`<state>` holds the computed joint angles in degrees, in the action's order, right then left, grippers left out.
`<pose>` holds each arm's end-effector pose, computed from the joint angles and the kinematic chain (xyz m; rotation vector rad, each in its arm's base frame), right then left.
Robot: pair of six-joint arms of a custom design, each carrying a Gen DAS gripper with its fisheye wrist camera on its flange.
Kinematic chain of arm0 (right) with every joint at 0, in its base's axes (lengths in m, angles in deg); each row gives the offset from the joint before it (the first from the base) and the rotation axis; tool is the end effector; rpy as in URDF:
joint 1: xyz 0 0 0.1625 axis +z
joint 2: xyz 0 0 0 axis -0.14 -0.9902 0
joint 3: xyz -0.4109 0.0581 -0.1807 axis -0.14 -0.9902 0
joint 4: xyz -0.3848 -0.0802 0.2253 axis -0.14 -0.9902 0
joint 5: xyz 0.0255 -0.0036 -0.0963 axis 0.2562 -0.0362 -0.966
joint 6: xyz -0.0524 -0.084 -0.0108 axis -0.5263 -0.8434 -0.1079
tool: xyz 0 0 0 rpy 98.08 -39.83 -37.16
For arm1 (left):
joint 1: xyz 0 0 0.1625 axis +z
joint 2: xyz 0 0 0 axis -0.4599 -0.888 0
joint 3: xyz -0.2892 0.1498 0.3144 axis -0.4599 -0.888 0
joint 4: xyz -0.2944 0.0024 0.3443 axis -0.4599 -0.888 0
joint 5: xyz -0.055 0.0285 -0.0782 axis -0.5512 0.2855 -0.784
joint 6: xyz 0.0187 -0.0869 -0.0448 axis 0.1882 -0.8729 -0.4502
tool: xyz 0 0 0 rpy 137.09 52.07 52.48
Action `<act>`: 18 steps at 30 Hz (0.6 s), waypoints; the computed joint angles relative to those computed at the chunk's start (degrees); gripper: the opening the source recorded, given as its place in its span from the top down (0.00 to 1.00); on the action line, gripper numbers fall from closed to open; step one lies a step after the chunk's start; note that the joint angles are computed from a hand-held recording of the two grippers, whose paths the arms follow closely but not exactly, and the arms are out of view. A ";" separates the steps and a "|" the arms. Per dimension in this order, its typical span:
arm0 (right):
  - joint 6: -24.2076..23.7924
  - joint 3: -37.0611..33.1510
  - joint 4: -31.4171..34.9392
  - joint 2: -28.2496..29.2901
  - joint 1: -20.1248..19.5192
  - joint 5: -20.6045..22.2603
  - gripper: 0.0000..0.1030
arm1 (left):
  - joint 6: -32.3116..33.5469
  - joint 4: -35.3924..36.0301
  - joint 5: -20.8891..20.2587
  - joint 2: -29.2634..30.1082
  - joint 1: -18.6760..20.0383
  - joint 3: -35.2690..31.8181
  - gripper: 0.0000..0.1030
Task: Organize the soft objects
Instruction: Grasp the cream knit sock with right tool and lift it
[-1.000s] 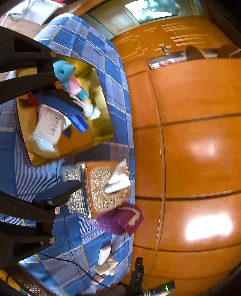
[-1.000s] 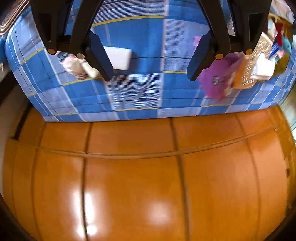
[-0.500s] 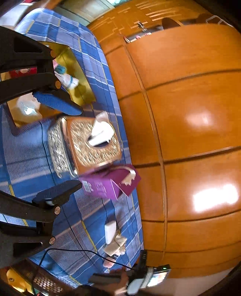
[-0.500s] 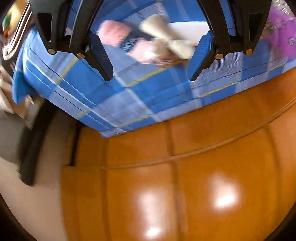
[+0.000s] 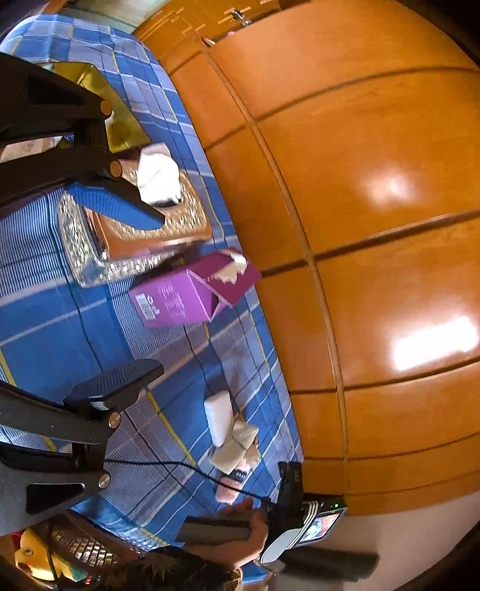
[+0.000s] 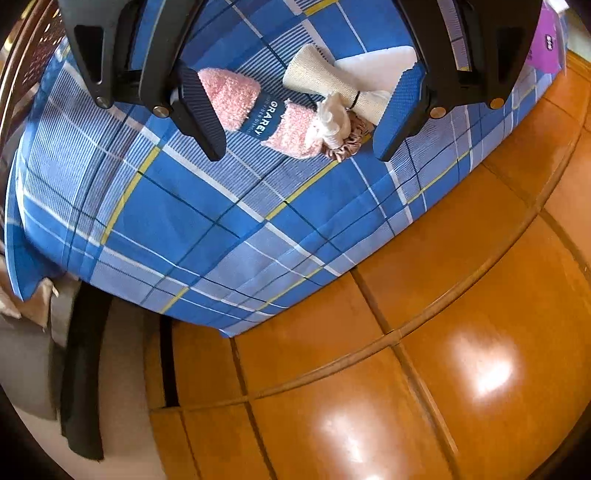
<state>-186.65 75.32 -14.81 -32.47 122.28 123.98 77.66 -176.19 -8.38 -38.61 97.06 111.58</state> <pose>0.3893 -0.7474 0.0382 -0.4381 -2.1560 1.3109 -0.0262 -0.6196 0.4889 0.8985 2.0600 -0.9050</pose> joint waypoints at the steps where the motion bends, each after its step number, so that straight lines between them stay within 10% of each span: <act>1: 0.76 0.88 -0.41 -0.47 -0.07 0.04 0.19 | 0.06 0.19 -0.08 0.11 -0.11 0.08 0.29; 11: 13.76 15.60 -5.59 -8.71 -1.96 -3.74 0.19 | 0.31 3.74 -2.35 2.98 -1.22 -1.30 0.29; 18: 11.81 12.99 -2.20 -7.25 -2.80 -10.96 0.19 | 1.29 6.72 -4.01 6.06 -2.51 -2.69 0.29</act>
